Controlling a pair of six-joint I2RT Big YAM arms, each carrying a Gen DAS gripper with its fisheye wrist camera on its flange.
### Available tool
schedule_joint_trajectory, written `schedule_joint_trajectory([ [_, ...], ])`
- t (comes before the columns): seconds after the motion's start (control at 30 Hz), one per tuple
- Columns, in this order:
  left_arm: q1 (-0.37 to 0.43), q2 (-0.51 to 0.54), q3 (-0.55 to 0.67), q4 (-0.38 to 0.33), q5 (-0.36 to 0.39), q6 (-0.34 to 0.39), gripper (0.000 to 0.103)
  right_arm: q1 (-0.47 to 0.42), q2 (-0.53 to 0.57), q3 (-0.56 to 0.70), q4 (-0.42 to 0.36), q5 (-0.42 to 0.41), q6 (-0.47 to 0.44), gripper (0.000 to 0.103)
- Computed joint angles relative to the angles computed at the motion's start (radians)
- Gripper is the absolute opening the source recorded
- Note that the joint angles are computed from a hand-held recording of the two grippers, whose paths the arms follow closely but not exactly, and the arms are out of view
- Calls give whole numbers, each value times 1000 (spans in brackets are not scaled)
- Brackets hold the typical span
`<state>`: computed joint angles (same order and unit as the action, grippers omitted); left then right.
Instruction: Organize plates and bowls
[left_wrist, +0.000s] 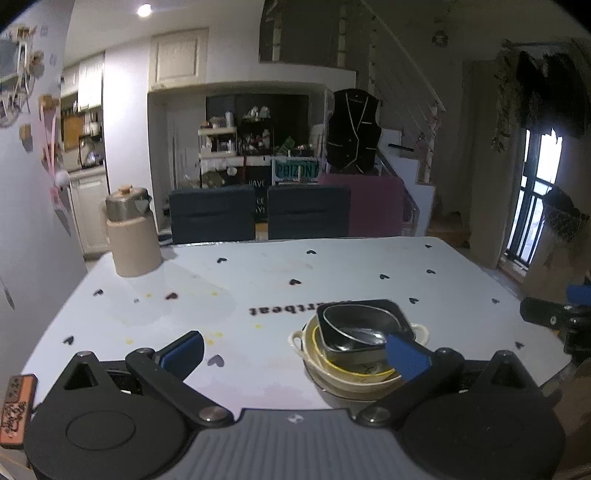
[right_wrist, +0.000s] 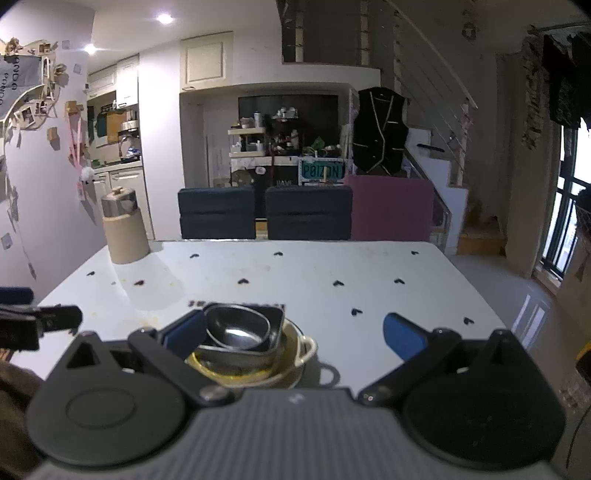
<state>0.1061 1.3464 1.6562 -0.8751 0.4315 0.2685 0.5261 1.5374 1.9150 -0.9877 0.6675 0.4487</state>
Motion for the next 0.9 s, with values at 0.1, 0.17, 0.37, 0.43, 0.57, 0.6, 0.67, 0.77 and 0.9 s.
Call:
schedule_joint_trajectory([
  [0.1, 5, -17, -40, 13, -7, 15, 103, 5, -13, -31, 5, 7, 18, 103],
  [0.17, 10, -16, -47, 10, -9, 10, 103, 9, -19, -38, -3, 22, 22, 103],
  [0.37, 28, -28, -86, 38, -18, -7, 103, 18, -44, -96, 20, 29, 2, 103],
  [0.43, 29, -35, -98, 41, -17, 8, 103, 19, -54, -116, 27, 29, 4, 103],
  [0.57, 27, -39, -108, 41, -9, 22, 103, 20, -66, -146, 57, 29, -10, 103],
  [0.6, 27, -41, -112, 44, -7, 25, 103, 22, -66, -150, 65, 32, -15, 103],
  [0.67, 26, -44, -116, 46, 1, 28, 103, 22, -74, -163, 83, 28, -24, 103],
  [0.77, 24, -43, -113, 34, 12, 38, 103, 18, -87, -180, 100, 12, -24, 103],
  [0.9, 24, -51, -124, 43, 22, 47, 103, 18, -89, -188, 116, 11, -34, 103],
])
